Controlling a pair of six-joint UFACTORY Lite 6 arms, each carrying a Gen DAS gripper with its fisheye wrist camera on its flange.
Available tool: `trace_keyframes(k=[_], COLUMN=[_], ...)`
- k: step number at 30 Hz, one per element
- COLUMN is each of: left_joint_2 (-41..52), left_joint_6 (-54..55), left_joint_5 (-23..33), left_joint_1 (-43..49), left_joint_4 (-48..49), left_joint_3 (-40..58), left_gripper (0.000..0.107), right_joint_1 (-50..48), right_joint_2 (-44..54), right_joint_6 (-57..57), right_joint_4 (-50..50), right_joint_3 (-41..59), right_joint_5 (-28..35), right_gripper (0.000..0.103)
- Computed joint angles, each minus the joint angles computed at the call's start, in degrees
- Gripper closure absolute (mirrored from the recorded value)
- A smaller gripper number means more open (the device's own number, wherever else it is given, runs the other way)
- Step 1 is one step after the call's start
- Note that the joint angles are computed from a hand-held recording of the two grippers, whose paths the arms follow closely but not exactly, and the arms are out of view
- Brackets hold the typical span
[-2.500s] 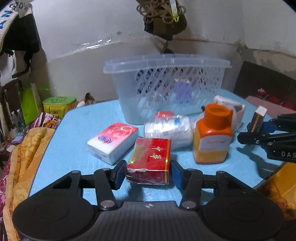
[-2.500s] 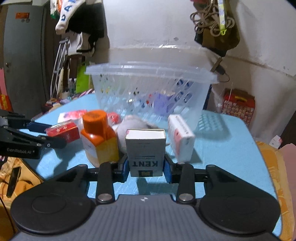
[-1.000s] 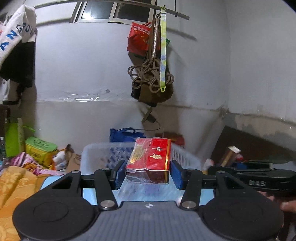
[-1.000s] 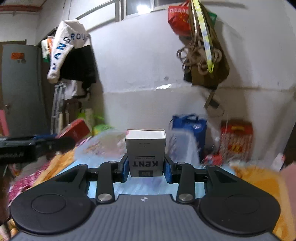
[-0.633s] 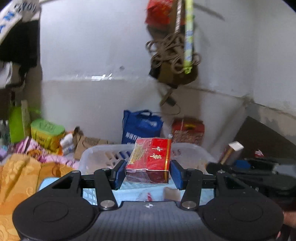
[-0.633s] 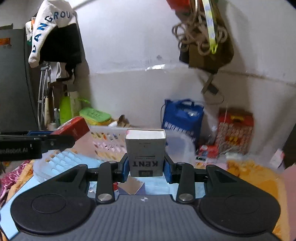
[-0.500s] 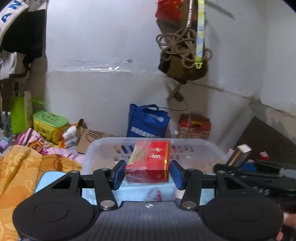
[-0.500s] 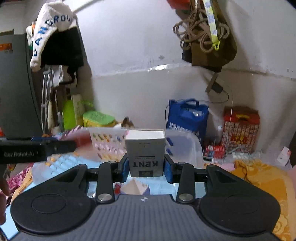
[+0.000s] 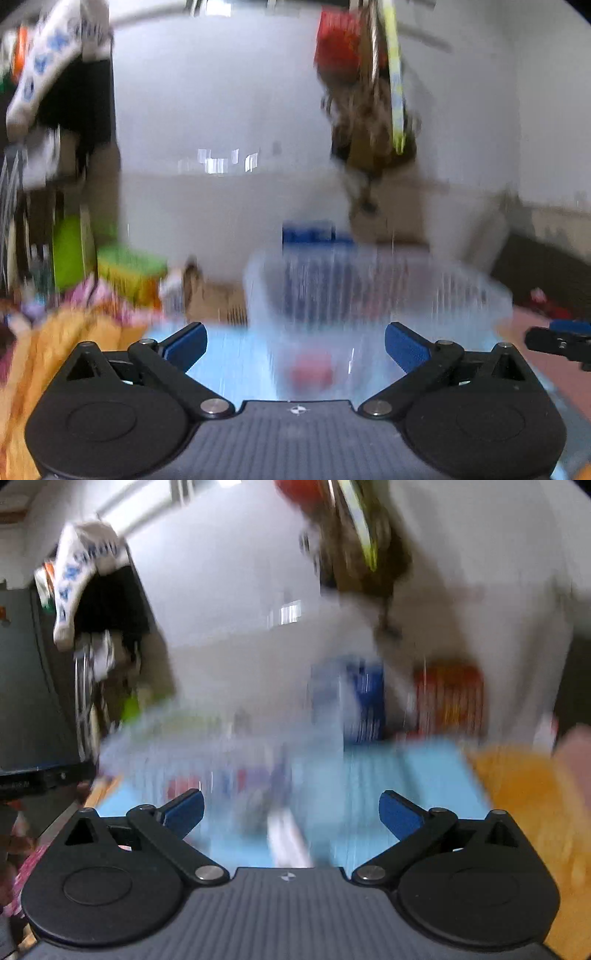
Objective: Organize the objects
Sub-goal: 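Drop the KENT box into the basket with the right tool while the left tool drops the red pack, then grasp the white box with pink ends with the right tool while the left tool grasps the pink tissue pack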
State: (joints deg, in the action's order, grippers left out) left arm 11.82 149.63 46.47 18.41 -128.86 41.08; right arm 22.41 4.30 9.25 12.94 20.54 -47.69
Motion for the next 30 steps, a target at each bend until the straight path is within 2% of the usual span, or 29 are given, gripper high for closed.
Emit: trace_keyframes(k=[3,7,10,14,18,24,25,26,30], left_joint_2=[5.88,10.99,13.15,15.1,18.5,20.27,19.96,19.73,18.65], left_joint_6=[-0.18,-4.19,-5.26,1.07,3.03,7.53,8.77,10.07,15.96], left_joint_5=[-0.65,-1.52,-1.59,-3.6,-4.75,-5.55,-5.29,-5.09,-6.06], left_joint_1=[3.77,8.28,11.05,10.28,9.45,7.73,7.49,7.09,4.1], left_joint_4=[3.65,9.0,11.7,7.53,7.25,4.72,3.91,2.81,-2.95], left_joint_3=[1.0,4.15,5.51,6.11,8.67,9.2,8.72,8.2,6.41], left_gripper=[0.004,0.004,0.004,0.004,0.004,0.006,0.006,0.006,0.008], right_joint_1=[1.54,1.09,0.73,4.64,4.73,4.62,4.21,3.65,2.61], right_joint_2=[2.32,1.04,2.26,6.47,9.44,13.84,14.54,15.14,13.02], right_joint_6=[-2.38,-2.86,-1.42,-8.11,-9.73,-11.42,-11.37,-11.01,-9.0], right_joint_4=[3.77,2.48,-1.34,5.36,7.13,7.48,6.53,5.11,2.36], right_joint_3=[-1.93,-3.07,-2.57,0.32,2.5,5.44,6.01,6.5,3.9], right_joint_5=[-1.72,-1.82,-1.36,-0.63,-0.59,-2.95,-2.53,-1.7,-1.78], right_gripper=[0.007,0.026,0.031,0.034,0.046,0.058,0.067,0.071,0.072])
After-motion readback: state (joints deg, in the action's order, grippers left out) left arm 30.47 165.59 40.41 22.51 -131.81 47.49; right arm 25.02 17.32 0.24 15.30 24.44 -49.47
